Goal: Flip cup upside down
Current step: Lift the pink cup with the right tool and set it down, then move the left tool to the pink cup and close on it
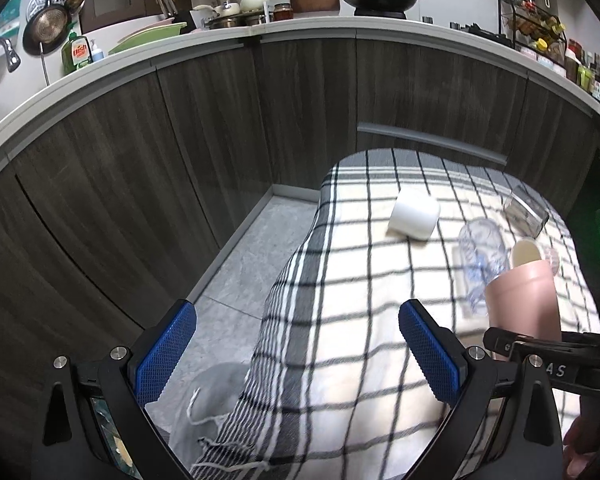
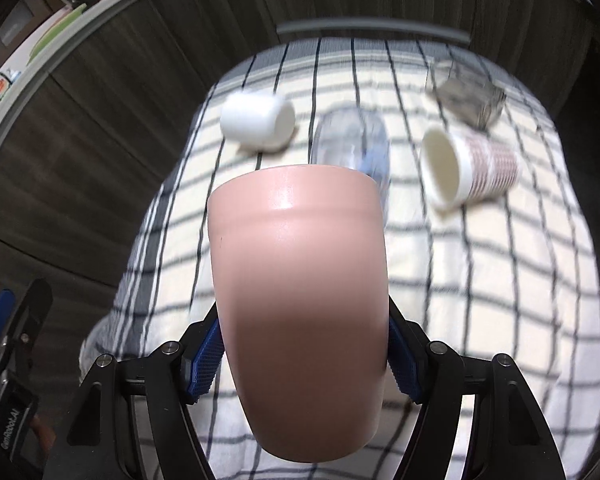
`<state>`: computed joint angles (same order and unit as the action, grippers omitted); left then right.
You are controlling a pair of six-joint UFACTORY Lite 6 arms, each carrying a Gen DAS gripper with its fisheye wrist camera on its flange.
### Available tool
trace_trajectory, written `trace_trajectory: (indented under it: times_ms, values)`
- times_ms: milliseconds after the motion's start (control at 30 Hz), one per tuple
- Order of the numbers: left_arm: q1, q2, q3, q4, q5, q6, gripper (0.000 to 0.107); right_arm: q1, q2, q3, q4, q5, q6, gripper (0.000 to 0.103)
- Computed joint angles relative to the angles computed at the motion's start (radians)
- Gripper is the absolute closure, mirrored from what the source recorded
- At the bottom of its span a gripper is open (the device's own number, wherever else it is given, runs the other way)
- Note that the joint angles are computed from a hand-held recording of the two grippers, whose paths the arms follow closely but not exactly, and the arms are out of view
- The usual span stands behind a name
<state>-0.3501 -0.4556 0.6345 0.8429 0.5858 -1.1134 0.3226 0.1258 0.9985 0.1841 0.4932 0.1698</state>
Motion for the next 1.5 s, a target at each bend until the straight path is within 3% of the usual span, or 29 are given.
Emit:
trace_trajectory:
  times_ms: [367,633,667,733,933,1133,1333,1500]
  values:
    - [-0.001,-0.039,-0.15,0.095,-0.068,-0.118,0.004,0.014,0.08,-0.151,0.135,-0.162,-0.044,0.033]
    - [-0.023,-0.039,-0.16,0.101,-0.061,-0.133,0.004,0.022,0.081,-0.158,0.11,-0.183,-0.022,0.032]
    - [-0.025,-0.045,-0.16,0.099,-0.057,-0.13,0.004,0.021,0.08,-0.157,0.118,-0.181,-0.03,0.03]
    - [-0.031,-0.055,-0.157,0.095,-0.048,-0.123,0.004,0.028,0.063,-0.164,0.088,-0.191,0.001,0.017]
    - [-0.08,-0.069,-0.136,0.087,-0.02,-0.127,0.004,0.024,-0.067,-0.191,-0.03,-0.163,0.09,0.014]
    - [-0.19,-0.034,-0.097,0.111,-0.02,-0.213,0.004,-0.052,-0.307,-0.275,-0.13,-0.11,0.137,0.014]
    - [-0.395,0.041,-0.071,0.311,-0.01,-0.514,0.004,-0.184,-0.548,-0.362,-0.242,-0.038,0.146,0.013]
    - [-0.549,0.144,-0.059,0.515,0.041,-0.798,0.004,-0.35,-0.686,-0.429,-0.225,-0.014,0.018,0.011]
